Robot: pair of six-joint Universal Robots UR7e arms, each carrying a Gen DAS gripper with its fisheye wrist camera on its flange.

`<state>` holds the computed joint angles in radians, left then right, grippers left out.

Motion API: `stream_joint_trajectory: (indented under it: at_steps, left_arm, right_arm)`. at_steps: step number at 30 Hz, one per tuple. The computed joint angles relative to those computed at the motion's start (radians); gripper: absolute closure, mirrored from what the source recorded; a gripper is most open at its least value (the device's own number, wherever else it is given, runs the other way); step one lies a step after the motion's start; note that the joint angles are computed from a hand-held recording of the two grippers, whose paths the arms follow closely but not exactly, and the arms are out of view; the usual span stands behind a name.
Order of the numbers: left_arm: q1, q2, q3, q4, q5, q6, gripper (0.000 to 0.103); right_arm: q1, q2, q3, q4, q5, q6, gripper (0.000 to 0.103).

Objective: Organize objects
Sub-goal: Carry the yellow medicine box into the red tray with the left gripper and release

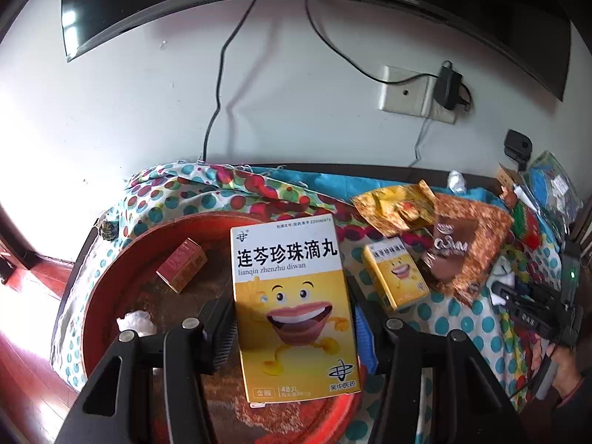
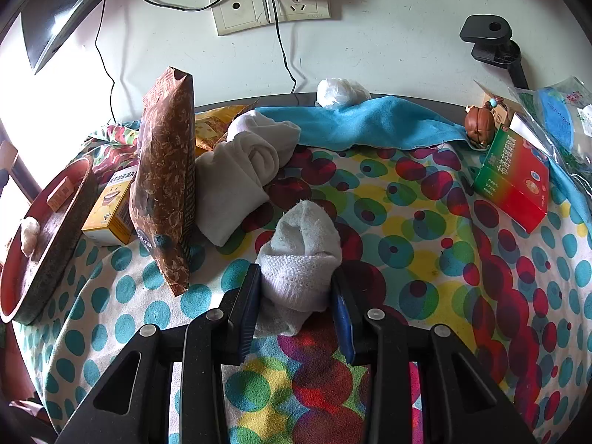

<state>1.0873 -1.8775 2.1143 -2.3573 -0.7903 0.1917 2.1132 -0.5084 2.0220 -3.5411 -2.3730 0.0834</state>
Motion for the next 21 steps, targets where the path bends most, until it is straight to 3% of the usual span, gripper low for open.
stream_joint_trajectory:
  at_steps: [5,10,21]
  left_arm:
    - [0.085,0.066,-0.039,-0.032,0.028,0.011,0.049]
    - [0.176,0.109,-0.092,-0.027,0.000,-0.012,0.049]
    - [0.288,0.170,-0.151,-0.032,0.023,-0.021,0.049]
  right_arm:
    - [0.001,0.001,-0.003,0.005,-0.005,0.000,0.070]
    - [0.001,0.000,-0.005,0.010,-0.013,-0.003,0.069]
    - [0.005,-0.001,-0.005,0.025,-0.043,-0.022,0.067]
